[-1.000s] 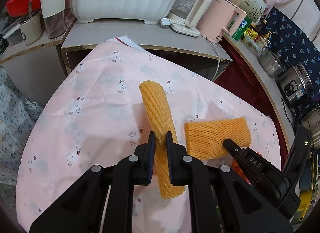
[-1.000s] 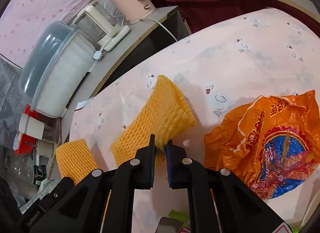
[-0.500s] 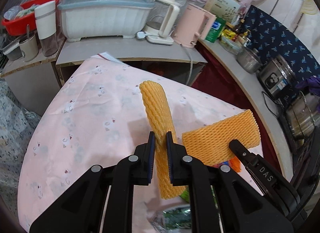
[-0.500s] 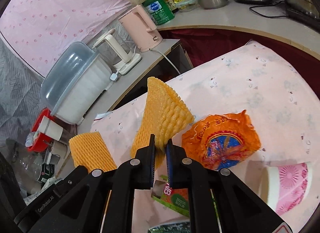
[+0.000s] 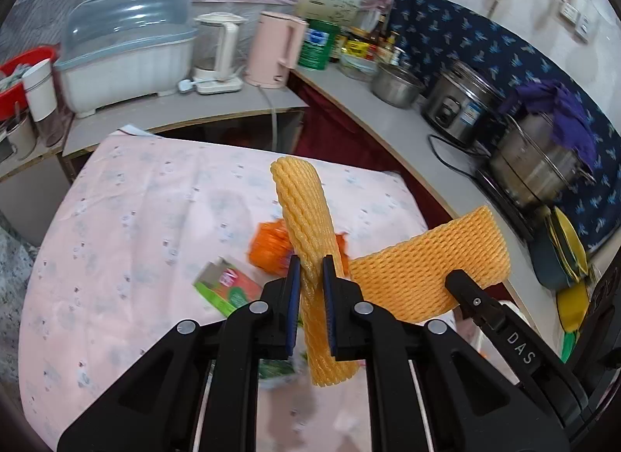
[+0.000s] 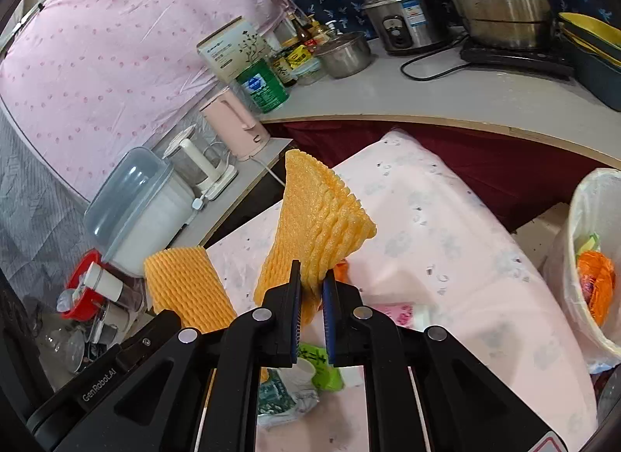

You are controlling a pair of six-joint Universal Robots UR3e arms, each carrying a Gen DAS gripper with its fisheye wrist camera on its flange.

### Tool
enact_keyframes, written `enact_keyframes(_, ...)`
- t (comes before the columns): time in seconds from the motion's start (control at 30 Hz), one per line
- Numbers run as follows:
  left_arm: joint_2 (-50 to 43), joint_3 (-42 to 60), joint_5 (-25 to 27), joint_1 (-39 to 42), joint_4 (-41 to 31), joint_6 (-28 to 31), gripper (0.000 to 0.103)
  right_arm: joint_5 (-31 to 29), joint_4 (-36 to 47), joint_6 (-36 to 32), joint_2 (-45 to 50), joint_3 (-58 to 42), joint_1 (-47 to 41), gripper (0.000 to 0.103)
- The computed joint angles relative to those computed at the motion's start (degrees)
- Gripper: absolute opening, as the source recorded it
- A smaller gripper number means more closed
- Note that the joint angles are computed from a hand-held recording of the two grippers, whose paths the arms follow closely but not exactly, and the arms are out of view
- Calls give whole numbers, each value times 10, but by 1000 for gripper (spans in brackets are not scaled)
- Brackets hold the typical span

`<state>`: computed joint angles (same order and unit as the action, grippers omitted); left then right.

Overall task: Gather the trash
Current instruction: 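Carry both orange foam pieces over the white bin, then open the left tool over the bin while the right tool releases its foam sheet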

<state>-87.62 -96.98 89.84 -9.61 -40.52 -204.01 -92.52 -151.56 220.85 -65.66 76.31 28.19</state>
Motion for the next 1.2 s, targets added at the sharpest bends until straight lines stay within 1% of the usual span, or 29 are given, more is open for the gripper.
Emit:
enact_keyframes(0.17, -57, 65, 42, -91, -12, -25, 11, 11, -52, -1, -124, 169, -54, 10)
enact_keyframes(0.33, -121, 137, 74, -165, -29, -39, 11, 33, -79, -10, -232, 303, -116, 10)
enact_keyframes(0.43, -161, 185, 89, -205, -42, -48, 11, 48, -86, -16, -293, 370, -156, 10)
enact_keyframes(0.6, -227, 268, 107, -258, -72, -53, 11, 95, -73, -44, -408, 478, -249, 10)
enact_keyframes(0.77, -292, 357, 119, -298, -105, -53, 11, 153, -30, -83, -514, 550, -353, 10)
enact_keyframes(0.9, -338, 425, 125, -320, -135, -48, 11, 190, 14, -114, -585, 588, -425, 10)
enact_keyframes(1.07, -394, 508, 126, -342, -168, -42, 11, 247, 100, -174, -689, 627, -536, 10)
enact_keyframes(1.2, -441, 584, 118, -355, -201, -38, 11, 295, 197, -235, -777, 645, -630, 10)
